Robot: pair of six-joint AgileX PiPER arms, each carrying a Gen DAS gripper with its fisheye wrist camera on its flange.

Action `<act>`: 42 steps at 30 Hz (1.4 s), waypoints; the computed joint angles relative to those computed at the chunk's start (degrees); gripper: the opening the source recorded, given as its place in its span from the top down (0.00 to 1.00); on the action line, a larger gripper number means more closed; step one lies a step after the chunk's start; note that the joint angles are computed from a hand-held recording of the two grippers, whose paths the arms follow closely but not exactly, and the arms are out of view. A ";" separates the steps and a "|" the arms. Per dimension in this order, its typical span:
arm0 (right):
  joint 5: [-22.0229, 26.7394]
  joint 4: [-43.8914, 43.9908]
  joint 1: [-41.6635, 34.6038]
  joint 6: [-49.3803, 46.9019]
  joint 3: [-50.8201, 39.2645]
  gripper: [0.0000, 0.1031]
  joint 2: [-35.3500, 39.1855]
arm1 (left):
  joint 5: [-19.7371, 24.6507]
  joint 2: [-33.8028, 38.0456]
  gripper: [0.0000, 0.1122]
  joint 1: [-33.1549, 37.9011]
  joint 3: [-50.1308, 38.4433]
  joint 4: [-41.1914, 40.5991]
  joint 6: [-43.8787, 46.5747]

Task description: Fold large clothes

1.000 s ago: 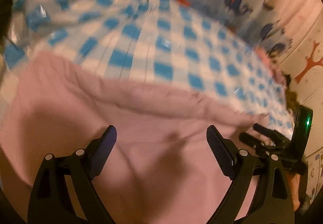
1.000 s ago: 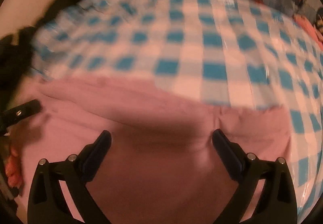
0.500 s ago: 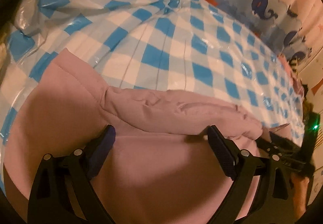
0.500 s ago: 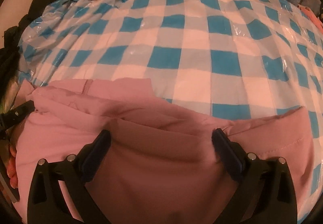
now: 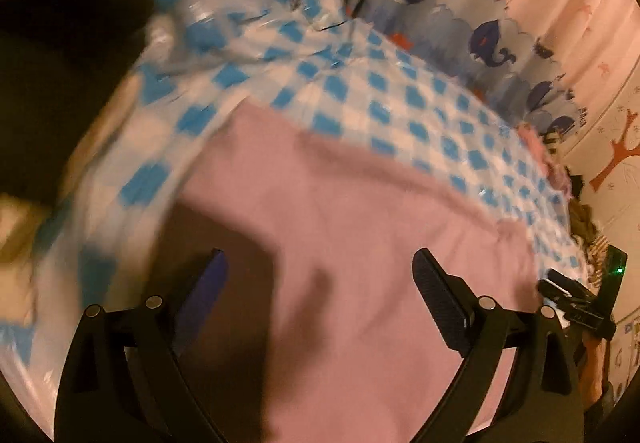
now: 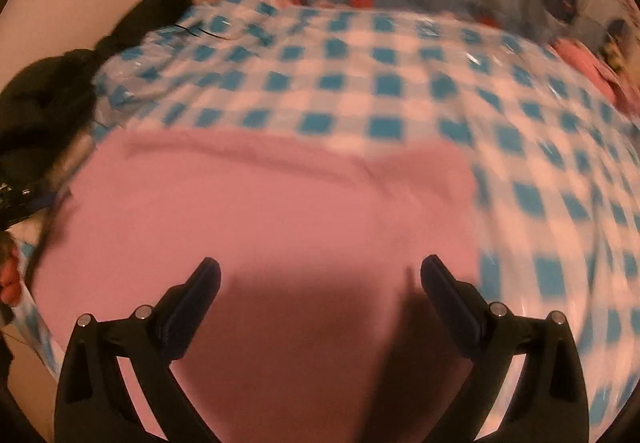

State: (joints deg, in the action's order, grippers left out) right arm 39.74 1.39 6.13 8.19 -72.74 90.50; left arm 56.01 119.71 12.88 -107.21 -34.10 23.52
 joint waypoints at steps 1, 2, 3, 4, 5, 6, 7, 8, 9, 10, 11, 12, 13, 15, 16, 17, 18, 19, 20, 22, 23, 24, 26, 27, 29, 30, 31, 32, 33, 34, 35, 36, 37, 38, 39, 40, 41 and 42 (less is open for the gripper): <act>-1.00 -0.91 -0.73 1.64 2.70 0.07 -0.11 | -0.17 0.14 0.20 0.74 1.51 0.06 0.37; -1.98 -1.03 -1.54 1.77 4.27 0.07 0.66 | -0.08 0.94 0.20 1.71 2.69 -0.91 0.91; -4.34 1.14 -2.61 -0.37 6.35 0.06 1.75 | -0.71 1.62 0.20 2.33 3.78 -1.69 1.85; -6.55 5.60 -3.99 -4.19 7.81 0.06 2.73 | -2.17 2.38 0.20 2.17 4.79 -1.34 2.82; -6.77 9.20 -5.06 -7.20 7.98 0.06 3.22 | -3.60 3.13 0.20 1.54 5.45 -0.28 3.26; -5.38 11.06 -5.81 -8.49 6.96 0.06 3.48 | -4.91 3.16 0.20 1.08 6.16 0.39 2.80; -3.36 12.29 -6.51 -9.35 5.82 0.06 3.07 | -5.20 2.56 0.20 0.83 6.48 1.49 1.46; -1.85 13.89 -7.39 -10.78 5.36 0.06 2.39 | -4.21 1.89 0.20 0.92 6.09 2.39 -0.06; -0.32 17.78 -9.40 -14.01 6.11 0.06 0.18 | -3.40 1.04 0.20 1.27 6.32 1.91 -0.35; 0.40 23.14 -12.41 -18.09 8.31 0.06 -3.08 | -2.41 -0.61 0.20 2.45 7.59 -0.14 0.84; 0.93 26.95 -14.98 -21.12 10.57 0.06 -5.69 | -1.28 -3.39 0.20 4.41 10.33 -3.17 3.44; 2.39 31.29 -18.63 -24.78 13.34 0.06 -8.95 | -0.89 -5.89 0.20 5.96 13.10 -5.02 5.61; 5.09 35.62 -23.63 -29.02 16.62 0.06 -12.59 | -0.52 -8.70 0.20 8.19 16.52 -7.08 8.56; 10.23 40.02 -30.72 -34.73 20.10 0.06 -15.40 | 1.75 -12.51 0.20 13.18 21.73 -10.20 12.71; 14.91 43.06 -35.85 -38.82 22.34 0.06 -15.92 | 2.96 -13.23 0.20 15.16 23.23 -11.17 13.75; 17.84 44.90 -39.04 -41.13 23.89 0.06 -16.10 | 4.48 -13.39 0.20 17.45 24.38 -11.90 14.41; 20.65 46.99 -42.19 -43.47 25.30 0.06 -15.54 | 5.97 -13.21 0.20 19.84 25.62 -12.29 14.36; 22.44 48.23 -44.16 -44.89 26.33 0.06 -15.10 | 7.11 -12.79 0.20 21.53 26.58 -12.70 14.23; 23.92 49.63 -45.51 -46.54 27.58 0.06 -14.87 | 8.90 -11.56 0.20 23.63 27.17 -13.51 13.65; 25.89 52.56 -45.88 -48.62 29.00 0.06 -13.44 | 10.76 -9.81 0.20 25.77 28.20 -15.39 13.20; 25.67 53.01 -45.15 -48.35 29.20 0.06 -12.70 | 12.20 -8.63 0.20 26.87 28.82 -17.13 13.02; 24.60 52.84 -43.84 -47.37 29.66 0.06 -12.22 | 12.01 -8.54 0.20 27.11 30.05 -17.82 13.29; 23.37 53.50 -41.76 -46.45 30.48 0.06 -10.50 | 11.70 -8.01 0.20 27.09 31.75 -19.35 13.29; 23.81 55.43 -41.58 -47.52 31.34 0.06 -9.66 | 11.35 -7.89 0.20 27.05 32.52 -20.17 13.62; 25.59 59.60 -42.22 -50.43 33.25 0.06 -8.96 | 10.61 -7.54 0.20 26.47 33.44 -21.28 13.97; 25.24 60.71 -42.15 -50.74 33.55 0.06 -8.67 | 10.54 -7.23 0.20 26.17 33.61 -21.85 14.13; 25.55 62.02 -42.57 -51.37 33.89 0.06 -7.94 | 10.85 -6.80 0.20 25.93 33.63 -22.72 14.06; 26.58 64.02 -43.72 -52.47 34.51 0.06 -6.84 | 10.77 -6.99 0.20 25.83 34.21 -24.15 14.48; 27.84 66.22 -45.16 -53.65 35.28 0.06 -5.91 | 10.96 -7.42 0.20 25.84 34.90 -25.83 15.56; 28.28 66.80 -45.68 -53.97 35.68 0.06 -5.81 | 11.16 -8.02 0.20 26.16 36.06 -28.08 17.59; 28.12 66.70 -45.63 -53.73 35.53 0.06 -5.56 | 10.48 -9.19 0.20 26.09 37.42 -29.69 19.16; 27.07 65.91 -44.65 -52.75 35.10 0.06 -5.44 | 9.11 -10.12 0.20 25.23 38.00 -30.00 20.01; 25.41 64.69 -43.03 -51.11 34.52 0.06 -5.45 | 8.01 -10.13 0.20 24.27 37.64 -29.03 19.72; 24.18 64.04 -41.89 -50.04 34.30 0.06 -5.64 | 6.91 -9.60 0.20 23.10 36.69 -27.09 18.26; 23.12 63.66 -40.87 -49.12 33.92 0.06 -5.70 | 6.70 -8.03 0.20 22.01 35.30 -25.51 15.85; 23.01 63.99 -40.58 -49.10 33.76 0.06 -5.60 | 7.86 -5.94 0.20 21.64 33.70 -25.09 14.14; 24.11 65.68 -40.75 -50.58 33.81 0.06 -5.18 | 8.41 -4.28 0.20 21.32 33.21 -26.00 13.38; 24.08 66.46 -40.74 -50.92 33.98 0.09 -5.40 | 7.80 -3.93 0.21 20.95 33.51 -27.20 13.82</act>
State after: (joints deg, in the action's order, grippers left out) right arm 63.82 67.85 -34.61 -42.73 -38.77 85.10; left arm 63.81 115.78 33.83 -73.70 -61.30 37.34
